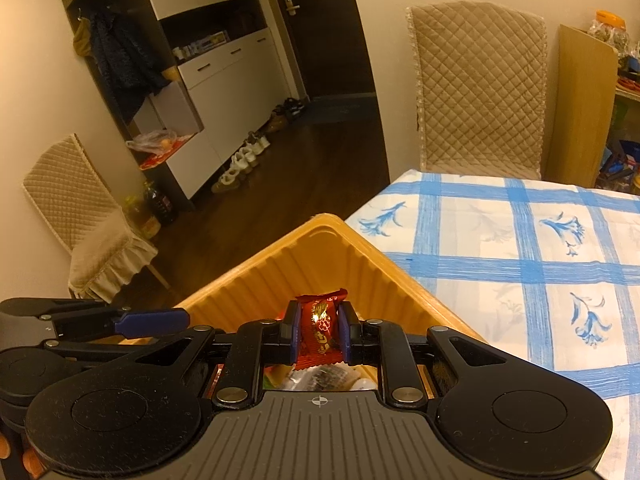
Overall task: Organize snacks
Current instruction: 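Open the left tool and the right tool to drop both snacks into the basket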
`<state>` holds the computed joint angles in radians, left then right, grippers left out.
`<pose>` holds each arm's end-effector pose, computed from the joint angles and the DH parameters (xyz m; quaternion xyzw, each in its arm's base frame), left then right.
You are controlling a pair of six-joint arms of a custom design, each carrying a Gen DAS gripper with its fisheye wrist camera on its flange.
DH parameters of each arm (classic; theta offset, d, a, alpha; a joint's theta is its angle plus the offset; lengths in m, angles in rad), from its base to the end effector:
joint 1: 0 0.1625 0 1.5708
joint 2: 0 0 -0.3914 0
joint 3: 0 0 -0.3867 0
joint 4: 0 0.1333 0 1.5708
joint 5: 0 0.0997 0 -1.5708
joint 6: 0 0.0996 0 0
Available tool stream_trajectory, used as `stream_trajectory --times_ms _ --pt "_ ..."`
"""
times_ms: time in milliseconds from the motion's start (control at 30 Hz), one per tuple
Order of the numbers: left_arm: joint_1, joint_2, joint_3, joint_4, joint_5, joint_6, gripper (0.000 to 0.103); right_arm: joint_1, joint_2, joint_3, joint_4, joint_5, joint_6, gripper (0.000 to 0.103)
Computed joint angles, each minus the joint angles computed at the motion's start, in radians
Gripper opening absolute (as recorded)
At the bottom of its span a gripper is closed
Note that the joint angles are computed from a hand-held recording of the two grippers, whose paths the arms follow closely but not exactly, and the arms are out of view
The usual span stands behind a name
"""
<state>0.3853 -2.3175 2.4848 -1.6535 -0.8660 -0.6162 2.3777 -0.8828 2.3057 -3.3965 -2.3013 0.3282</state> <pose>-0.1188 -0.2616 0.3013 0.2773 0.8959 -0.2457 0.2452 0.3541 -0.2466 0.0532 0.1475 -0.9060 0.3457 0.1947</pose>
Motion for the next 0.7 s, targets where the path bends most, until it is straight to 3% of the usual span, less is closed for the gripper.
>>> stream_trajectory --times_ms 133,200,267,300,500,567,700 --pt "-0.018 -0.025 -0.008 0.047 0.004 -0.030 0.045 0.005 0.011 -0.004 -0.037 0.018 -0.005 0.020" --pt "-0.034 -0.041 -0.013 0.079 0.004 -0.056 0.053 0.011 0.014 -0.011 -0.037 0.012 -0.004 0.026" --pt "-0.052 -0.056 -0.018 0.111 0.004 -0.083 0.057 0.019 0.017 -0.011 -0.056 0.010 -0.012 0.049" --pt "-0.064 -0.064 -0.021 0.133 0.005 -0.101 0.060 0.025 0.021 -0.009 -0.076 0.006 -0.017 0.053" --pt "-0.144 -0.121 -0.043 0.272 0.001 -0.217 0.069 0.049 -0.007 0.005 -0.064 -0.009 0.012 0.062" --pt "-0.181 -0.140 -0.052 0.329 -0.002 -0.266 0.070 0.060 -0.018 0.014 -0.061 -0.014 0.022 0.071" --pt "-0.270 -0.173 -0.075 0.455 -0.014 -0.383 0.074 0.083 -0.046 0.036 -0.052 -0.022 0.061 0.079"
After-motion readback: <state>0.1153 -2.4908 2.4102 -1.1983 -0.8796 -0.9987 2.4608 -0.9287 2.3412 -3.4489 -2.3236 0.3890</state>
